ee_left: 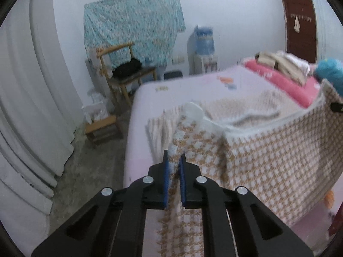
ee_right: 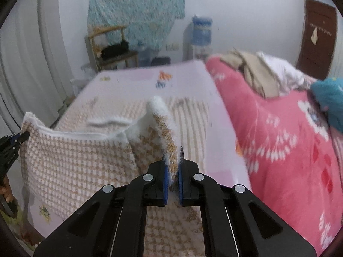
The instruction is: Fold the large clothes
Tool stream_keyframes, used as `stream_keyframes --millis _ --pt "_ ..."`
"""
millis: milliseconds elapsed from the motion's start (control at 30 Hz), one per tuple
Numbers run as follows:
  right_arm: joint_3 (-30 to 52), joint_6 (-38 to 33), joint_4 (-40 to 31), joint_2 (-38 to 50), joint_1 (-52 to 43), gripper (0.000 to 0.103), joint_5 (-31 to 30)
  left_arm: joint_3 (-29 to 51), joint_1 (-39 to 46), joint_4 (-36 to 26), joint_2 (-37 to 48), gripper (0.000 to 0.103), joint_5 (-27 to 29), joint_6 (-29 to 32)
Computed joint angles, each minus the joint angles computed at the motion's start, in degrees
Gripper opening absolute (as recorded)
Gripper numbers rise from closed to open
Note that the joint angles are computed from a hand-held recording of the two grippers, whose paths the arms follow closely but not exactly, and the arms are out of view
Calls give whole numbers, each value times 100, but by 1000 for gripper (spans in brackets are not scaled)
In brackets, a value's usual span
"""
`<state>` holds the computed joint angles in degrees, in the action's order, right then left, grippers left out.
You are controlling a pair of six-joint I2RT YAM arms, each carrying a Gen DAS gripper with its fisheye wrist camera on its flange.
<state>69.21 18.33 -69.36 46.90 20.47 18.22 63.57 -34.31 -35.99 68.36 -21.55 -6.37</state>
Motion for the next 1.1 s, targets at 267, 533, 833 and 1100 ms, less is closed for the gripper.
stream_keyframes --millis 267,533,833,1100 --pt "900 -1447 1495 1435 -1746 5 -1324 1799 771 670 1610 8 577 656" --pt "1704 -1463 2410 4155 -2723 5 -2381 5733 1394 -829 5332 9 1357 535" --pt "1672 -1136 2518 5257 -3466 61 -3365 6824 1843 -1730 6563 32 2358 55" --pt "1652 -662 2017 4713 -4327 68 -4222 5274 2171 -886 5275 60 2757 -432"
